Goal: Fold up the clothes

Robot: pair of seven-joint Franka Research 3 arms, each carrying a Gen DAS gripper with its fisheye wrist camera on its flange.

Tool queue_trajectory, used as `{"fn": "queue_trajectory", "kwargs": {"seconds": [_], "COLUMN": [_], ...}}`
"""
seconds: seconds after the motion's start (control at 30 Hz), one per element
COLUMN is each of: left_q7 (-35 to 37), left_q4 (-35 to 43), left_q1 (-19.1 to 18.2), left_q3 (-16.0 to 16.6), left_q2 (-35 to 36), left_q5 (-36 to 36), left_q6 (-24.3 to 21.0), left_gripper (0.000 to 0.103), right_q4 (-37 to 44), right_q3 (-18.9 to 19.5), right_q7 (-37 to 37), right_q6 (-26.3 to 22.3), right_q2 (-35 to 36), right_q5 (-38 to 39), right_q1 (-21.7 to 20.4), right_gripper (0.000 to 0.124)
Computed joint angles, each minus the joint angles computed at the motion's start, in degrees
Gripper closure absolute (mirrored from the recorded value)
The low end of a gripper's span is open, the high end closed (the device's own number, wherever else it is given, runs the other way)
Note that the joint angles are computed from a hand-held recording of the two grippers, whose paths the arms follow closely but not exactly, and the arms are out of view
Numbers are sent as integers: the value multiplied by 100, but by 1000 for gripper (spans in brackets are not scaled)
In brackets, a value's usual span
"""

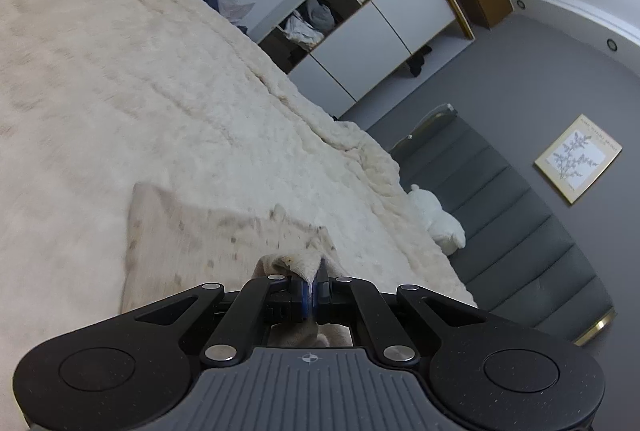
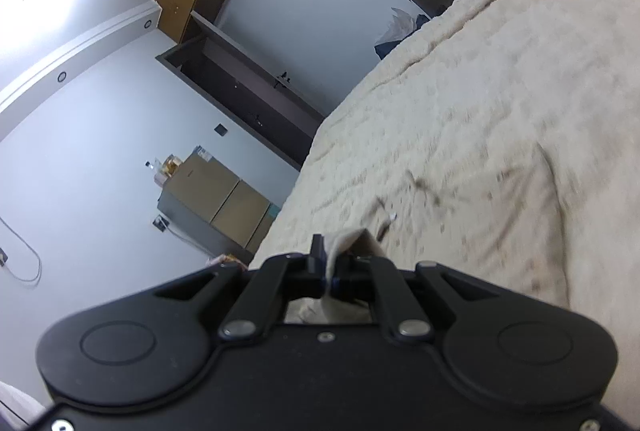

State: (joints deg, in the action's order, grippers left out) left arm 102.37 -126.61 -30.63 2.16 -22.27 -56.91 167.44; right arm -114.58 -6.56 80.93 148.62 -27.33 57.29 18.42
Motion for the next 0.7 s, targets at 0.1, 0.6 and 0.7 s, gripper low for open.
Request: {"fn": "queue_trajectory", "kwargs": {"seconds": [0.1, 0.6, 0.7], "left_q7": [826, -3681, -3563], "left_q4": [750, 2833, 2517], "left_q1": [-21, 218, 432], "left_q3": [271, 577, 184], "left_q2": [710, 3556, 3347], "left_q5": [-779, 3870, 3670], "left_q6": [-307, -392, 151], "left_gripper": [103, 57, 50], "right_q4": [655, 2954, 2604], "right_q3": [-315, -319, -153], "right_q7": [-465, 2942, 3404], "right_q6": [-127, -299, 72], "right_q2": [745, 3716, 3403], "right_q5": [491, -3264, -4156], "right_q1": [135, -263, -142], "right_gripper": [122, 79, 74]}}
